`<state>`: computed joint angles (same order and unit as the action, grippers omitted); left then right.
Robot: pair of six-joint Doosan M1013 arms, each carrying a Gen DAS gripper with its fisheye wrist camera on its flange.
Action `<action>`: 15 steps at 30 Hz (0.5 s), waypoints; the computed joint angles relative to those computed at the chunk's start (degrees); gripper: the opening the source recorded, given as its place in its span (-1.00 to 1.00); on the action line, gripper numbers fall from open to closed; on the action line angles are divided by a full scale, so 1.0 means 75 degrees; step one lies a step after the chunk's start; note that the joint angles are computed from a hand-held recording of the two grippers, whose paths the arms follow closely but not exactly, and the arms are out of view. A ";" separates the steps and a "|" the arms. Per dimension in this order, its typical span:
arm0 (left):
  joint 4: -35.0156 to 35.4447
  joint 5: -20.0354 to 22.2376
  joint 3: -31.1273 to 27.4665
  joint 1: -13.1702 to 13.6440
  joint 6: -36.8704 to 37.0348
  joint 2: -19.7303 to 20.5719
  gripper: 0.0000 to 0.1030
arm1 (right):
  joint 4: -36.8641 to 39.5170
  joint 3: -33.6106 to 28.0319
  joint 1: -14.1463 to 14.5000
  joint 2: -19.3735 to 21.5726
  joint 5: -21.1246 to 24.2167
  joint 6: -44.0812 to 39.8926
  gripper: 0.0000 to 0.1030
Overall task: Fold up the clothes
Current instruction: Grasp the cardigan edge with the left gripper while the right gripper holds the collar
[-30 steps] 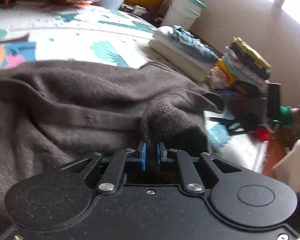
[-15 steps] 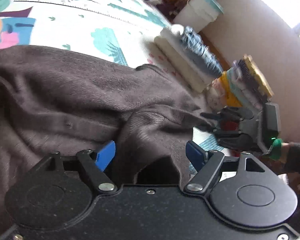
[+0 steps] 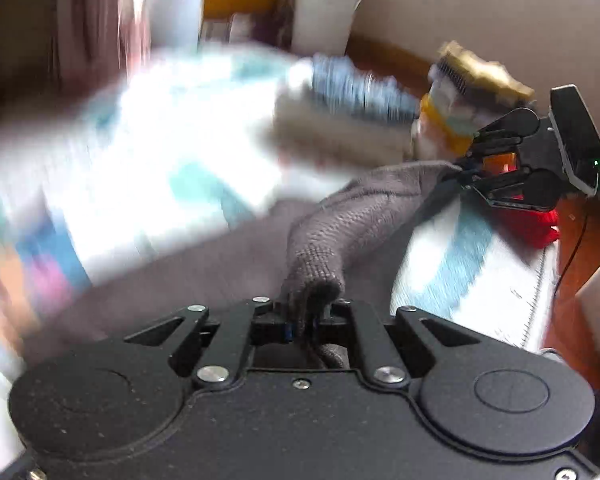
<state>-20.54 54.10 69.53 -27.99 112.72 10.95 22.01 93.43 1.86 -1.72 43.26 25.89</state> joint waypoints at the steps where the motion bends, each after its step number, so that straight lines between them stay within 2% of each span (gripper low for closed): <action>1: 0.0160 -0.0119 -0.0304 0.0015 0.0240 -0.0015 -0.88 | 0.0017 -0.0197 0.0041 -0.0022 -0.0063 -0.0059 -0.82; 6: 0.0973 -0.0430 -0.1877 0.0054 0.0341 -0.0028 -0.88 | 0.0069 -0.1478 0.0336 0.0104 -0.0310 -0.0358 -0.82; 9: 0.1392 -0.0351 -0.2560 0.0081 0.0272 -0.0154 -0.88 | 0.0247 -0.2299 0.0473 0.0194 -0.0294 -0.0715 -0.82; 12: 0.1702 -0.0284 -0.3023 0.0116 0.0321 -0.0341 -0.88 | 0.0351 -0.2989 0.0533 0.0222 -0.0078 -0.1131 -0.83; 15: 0.2174 -0.0452 -0.3158 0.0090 0.0189 -0.0556 -0.88 | 0.0222 -0.3629 0.0606 0.0248 0.0221 -0.1498 -0.83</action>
